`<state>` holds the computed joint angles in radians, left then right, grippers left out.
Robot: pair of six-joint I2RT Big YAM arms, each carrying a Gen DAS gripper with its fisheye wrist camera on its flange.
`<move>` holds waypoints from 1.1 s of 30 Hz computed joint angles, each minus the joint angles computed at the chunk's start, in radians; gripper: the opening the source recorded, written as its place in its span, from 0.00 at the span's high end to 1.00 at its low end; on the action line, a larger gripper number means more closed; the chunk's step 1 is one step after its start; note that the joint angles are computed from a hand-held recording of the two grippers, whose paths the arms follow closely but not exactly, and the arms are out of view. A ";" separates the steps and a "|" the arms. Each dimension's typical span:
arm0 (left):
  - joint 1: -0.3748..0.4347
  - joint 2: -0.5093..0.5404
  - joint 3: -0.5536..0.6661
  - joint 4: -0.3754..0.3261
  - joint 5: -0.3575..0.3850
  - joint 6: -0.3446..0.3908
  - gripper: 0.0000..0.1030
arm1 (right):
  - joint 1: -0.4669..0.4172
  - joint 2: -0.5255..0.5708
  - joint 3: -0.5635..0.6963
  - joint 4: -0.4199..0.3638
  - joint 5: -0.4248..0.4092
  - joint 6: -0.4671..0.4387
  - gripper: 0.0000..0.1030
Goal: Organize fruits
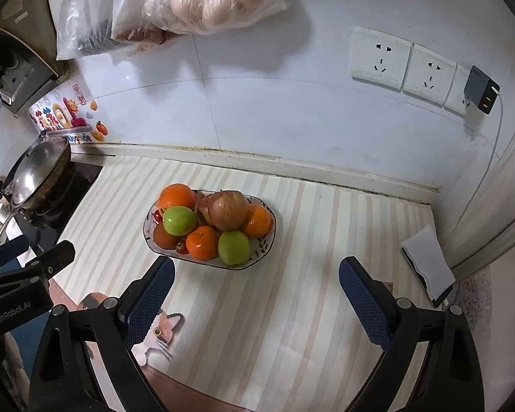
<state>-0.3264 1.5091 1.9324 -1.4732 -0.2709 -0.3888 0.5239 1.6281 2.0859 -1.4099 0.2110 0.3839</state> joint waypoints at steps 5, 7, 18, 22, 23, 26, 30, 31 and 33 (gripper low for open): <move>-0.001 0.012 0.008 -0.001 0.009 0.002 0.08 | -0.001 0.011 0.004 -0.001 -0.005 -0.001 0.04; -0.001 0.013 0.010 0.001 0.010 0.002 0.08 | 0.000 0.011 0.005 0.001 -0.005 -0.002 0.04; -0.003 0.015 0.019 0.010 0.006 0.005 0.04 | 0.001 0.013 0.017 0.008 -0.006 -0.002 0.03; -0.003 0.015 0.021 0.013 0.004 0.008 0.04 | 0.000 0.012 0.019 0.008 -0.009 0.001 0.03; -0.003 0.015 0.022 0.011 0.002 0.006 0.04 | -0.001 0.011 0.019 0.009 -0.009 0.001 0.03; -0.003 0.015 0.021 0.013 0.001 0.008 0.04 | -0.001 0.010 0.020 0.009 -0.009 0.004 0.03; -0.004 0.014 0.021 0.012 0.002 0.006 0.04 | -0.004 0.011 0.022 0.006 -0.013 0.006 0.03; -0.004 0.015 0.021 0.013 0.005 0.007 0.04 | -0.004 0.010 0.022 0.006 -0.012 0.006 0.03; -0.007 0.013 0.018 0.012 0.000 0.004 0.04 | -0.004 0.011 0.023 0.004 -0.015 0.006 0.03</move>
